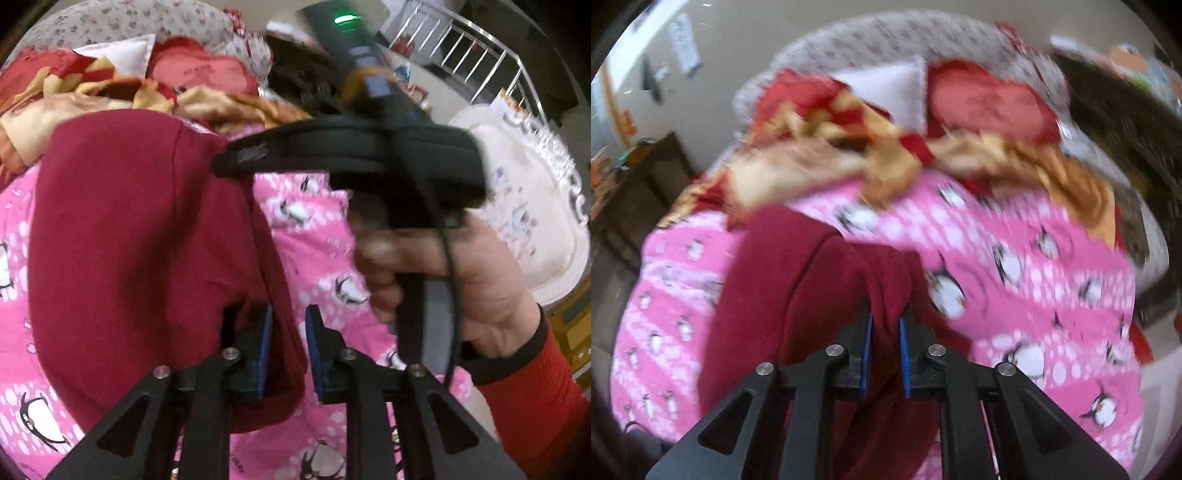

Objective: Fold small clothes

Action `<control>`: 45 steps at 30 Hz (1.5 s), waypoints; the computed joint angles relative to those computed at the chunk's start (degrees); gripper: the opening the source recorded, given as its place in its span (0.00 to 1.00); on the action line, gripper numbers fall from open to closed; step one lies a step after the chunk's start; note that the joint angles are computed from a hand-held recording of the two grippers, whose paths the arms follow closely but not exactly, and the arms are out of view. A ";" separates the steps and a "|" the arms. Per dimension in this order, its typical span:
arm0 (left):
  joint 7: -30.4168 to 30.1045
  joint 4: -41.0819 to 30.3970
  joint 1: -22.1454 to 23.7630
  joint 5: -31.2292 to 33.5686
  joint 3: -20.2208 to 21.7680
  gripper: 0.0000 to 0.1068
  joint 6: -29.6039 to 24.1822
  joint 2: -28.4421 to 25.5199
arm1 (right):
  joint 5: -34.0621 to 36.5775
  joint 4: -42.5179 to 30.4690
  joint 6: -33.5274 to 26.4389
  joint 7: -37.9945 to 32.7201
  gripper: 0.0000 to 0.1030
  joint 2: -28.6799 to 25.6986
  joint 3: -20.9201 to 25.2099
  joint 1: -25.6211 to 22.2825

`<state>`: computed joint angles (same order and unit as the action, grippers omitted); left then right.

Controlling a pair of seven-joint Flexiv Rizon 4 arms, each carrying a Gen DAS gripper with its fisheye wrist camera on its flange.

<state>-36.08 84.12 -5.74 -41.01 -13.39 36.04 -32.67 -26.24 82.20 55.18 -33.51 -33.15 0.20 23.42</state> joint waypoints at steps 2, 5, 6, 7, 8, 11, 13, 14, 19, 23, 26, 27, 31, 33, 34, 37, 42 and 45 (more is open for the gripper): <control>0.13 0.44 -0.06 0.73 0.47 0.26 0.52 0.79 | 0.80 1.62 2.21 1.35 0.30 -0.71 -0.25 -0.56; 4.71 2.78 2.23 -2.60 -0.02 0.53 0.06 3.88 | 0.11 5.18 5.56 5.49 0.36 1.18 -1.63 -0.18; 6.31 3.81 2.48 -3.85 0.26 0.64 2.11 4.89 | 0.07 6.67 7.10 6.59 0.37 2.26 -1.61 -0.30; 8.44 5.73 2.60 -5.76 0.61 0.68 6.31 6.27 | -0.53 8.99 8.68 8.28 0.38 4.10 -1.96 -0.04; 9.59 6.42 2.62 -6.98 0.82 0.70 9.00 6.69 | -1.50 11.27 10.21 9.96 0.42 5.87 -2.32 0.32; 9.66 7.67 2.83 -7.52 2.04 0.70 12.50 7.31 | -2.71 16.20 15.90 12.87 0.50 9.23 -1.26 0.36; 6.87 6.75 2.43 -5.32 3.01 0.70 14.50 5.93 | -2.33 18.05 17.95 13.53 0.51 10.23 0.08 0.46; 5.13 6.22 2.15 -3.69 3.50 0.70 15.06 5.28 | -1.85 18.24 18.18 13.43 0.52 10.21 0.73 0.38; 1.53 7.11 2.37 1.79 3.97 0.70 17.64 3.95 | 3.17 17.90 17.98 8.84 0.52 9.43 4.84 0.35; 0.78 7.20 2.65 4.15 3.09 0.70 17.73 2.73 | 1.17 20.29 21.30 12.59 0.52 10.37 2.05 2.82; -0.91 7.25 2.32 5.96 3.19 0.70 18.14 2.28 | 3.01 19.44 18.73 11.96 0.52 9.59 3.36 1.80; -0.97 7.82 2.71 5.15 2.59 0.70 18.57 2.67 | 4.17 19.61 20.01 12.16 0.52 9.27 3.72 1.21; 2.27 10.85 4.63 -1.28 -0.49 0.70 19.53 5.22 | 7.03 19.59 26.00 14.15 0.55 7.67 2.72 0.25; 5.15 11.90 4.89 -5.09 -1.84 0.70 20.04 6.25 | 9.31 16.70 22.91 11.74 0.56 5.81 4.98 -1.77; 6.12 12.07 4.64 -6.22 -1.99 0.70 19.89 6.68 | 10.47 15.23 21.55 10.27 0.56 4.88 6.10 -2.68; 9.43 12.32 4.16 -9.70 -2.32 0.70 18.44 7.68 | 11.29 16.12 24.70 10.58 0.56 5.28 4.15 -1.65; 10.37 10.49 1.21 -8.39 -0.67 0.70 16.55 6.45 | 12.25 21.94 36.04 16.40 0.56 7.36 -3.00 2.25; 8.17 9.18 -0.02 -4.91 0.23 0.70 14.58 4.96 | 12.42 18.45 32.59 12.82 0.56 5.12 2.03 -1.63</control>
<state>-27.91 93.30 -5.77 -45.91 -13.16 50.62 -27.71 -13.82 100.65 87.77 -20.69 -28.03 2.23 21.79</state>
